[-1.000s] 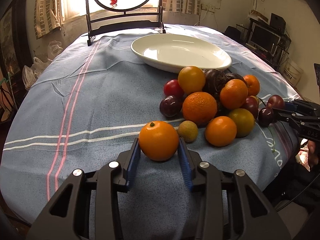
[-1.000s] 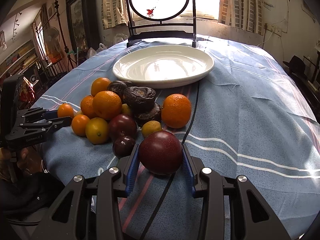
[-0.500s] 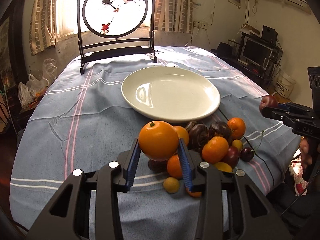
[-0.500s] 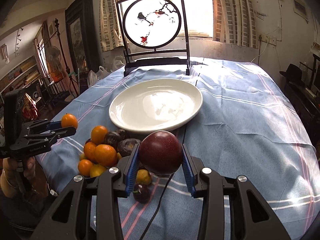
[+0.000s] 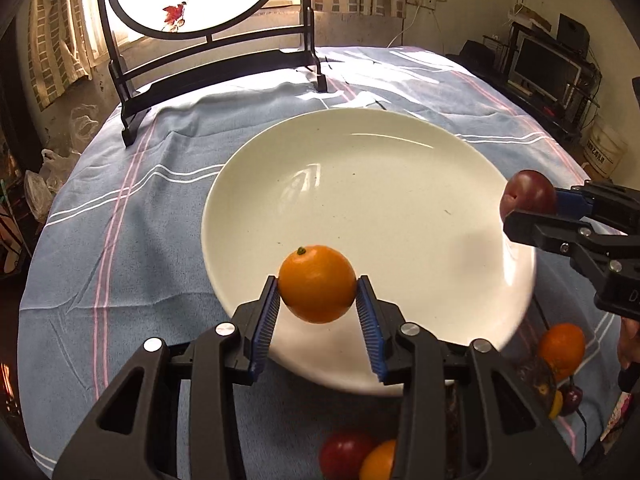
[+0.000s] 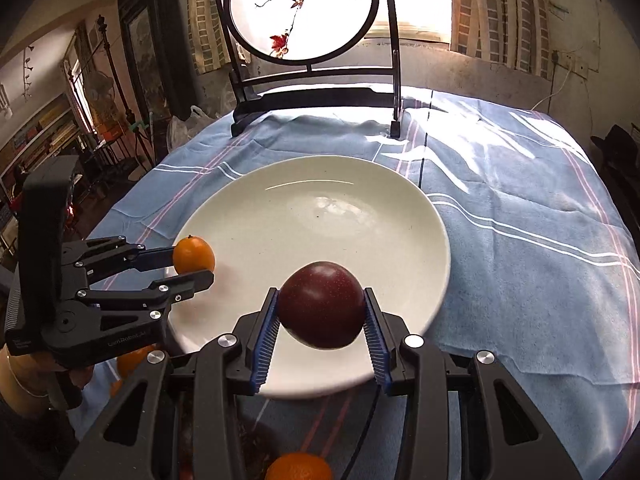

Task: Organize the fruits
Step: 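Carry the plum with the right tool onto the white plate while the left tool places the orange, then grasp the stemmed dark cherry with the right tool while the left tool grasps a small yellow fruit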

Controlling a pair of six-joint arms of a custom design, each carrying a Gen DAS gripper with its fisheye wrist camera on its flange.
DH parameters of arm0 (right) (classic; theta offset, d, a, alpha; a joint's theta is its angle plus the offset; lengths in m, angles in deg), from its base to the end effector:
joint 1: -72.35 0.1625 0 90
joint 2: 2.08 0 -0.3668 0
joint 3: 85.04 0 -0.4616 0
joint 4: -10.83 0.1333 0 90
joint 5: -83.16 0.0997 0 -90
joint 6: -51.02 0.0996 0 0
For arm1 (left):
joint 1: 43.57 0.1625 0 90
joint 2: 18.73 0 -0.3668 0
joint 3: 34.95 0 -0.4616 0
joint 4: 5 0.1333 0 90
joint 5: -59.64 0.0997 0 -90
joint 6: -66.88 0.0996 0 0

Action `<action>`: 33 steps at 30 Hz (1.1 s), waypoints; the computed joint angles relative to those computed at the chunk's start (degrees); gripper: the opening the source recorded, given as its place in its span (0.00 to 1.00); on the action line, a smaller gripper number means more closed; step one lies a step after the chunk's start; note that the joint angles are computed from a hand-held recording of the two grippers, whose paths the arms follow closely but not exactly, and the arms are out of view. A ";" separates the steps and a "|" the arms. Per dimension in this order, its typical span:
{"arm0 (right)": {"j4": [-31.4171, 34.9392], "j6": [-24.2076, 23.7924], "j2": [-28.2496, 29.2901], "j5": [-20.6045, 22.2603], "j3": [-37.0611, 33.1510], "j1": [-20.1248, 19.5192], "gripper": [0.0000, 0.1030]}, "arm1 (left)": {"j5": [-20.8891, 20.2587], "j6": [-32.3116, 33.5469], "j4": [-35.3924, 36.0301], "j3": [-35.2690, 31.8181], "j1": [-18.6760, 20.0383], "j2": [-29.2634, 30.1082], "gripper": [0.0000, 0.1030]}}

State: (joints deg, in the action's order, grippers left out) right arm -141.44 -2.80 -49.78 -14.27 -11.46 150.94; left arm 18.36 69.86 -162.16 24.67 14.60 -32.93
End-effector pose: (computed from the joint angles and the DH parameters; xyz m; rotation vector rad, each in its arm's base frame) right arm -0.0404 -0.8090 0.2120 0.8963 -2.4649 0.6342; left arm -0.2432 -0.7865 -0.1004 0.5010 2.2721 -0.6925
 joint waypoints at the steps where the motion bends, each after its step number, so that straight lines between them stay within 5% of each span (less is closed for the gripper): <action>1: -1.05 -0.36 1.16 -0.91 -1.00 0.32 0.44 | 0.67 -0.16 0.60 -1.36 0.11 0.69 0.50; 3: -5.20 -0.64 1.40 -0.06 -0.43 0.48 0.61 | 1.46 0.56 -2.73 -0.97 -0.17 0.43 0.70; 6: -7.87 -0.43 -0.86 2.43 2.20 0.13 0.63 | 0.55 2.82 -11.14 4.77 -1.13 -3.00 0.81; 20: -11.91 -2.56 -19.09 6.64 24.95 -6.51 0.63 | 0.19 -1.45 -20.82 38.81 -6.83 -19.74 0.84; 22: -11.80 -2.19 -20.59 6.96 26.75 -7.28 0.62 | 1.81 -0.57 -21.55 40.79 -7.69 -19.65 0.82; 24: -12.29 -2.48 -21.74 7.15 28.43 -7.77 0.62 | 3.27 -0.73 -21.10 41.67 -8.03 -19.47 0.61; 27: -12.90 -2.96 -22.82 7.38 30.16 -8.20 0.62 | 2.25 -3.42 -18.60 41.45 -6.99 -19.77 0.47; 33: -13.19 -3.12 -24.18 7.83 31.66 -8.79 0.62 | 1.52 0.16 -19.25 39.11 -7.00 -16.75 0.45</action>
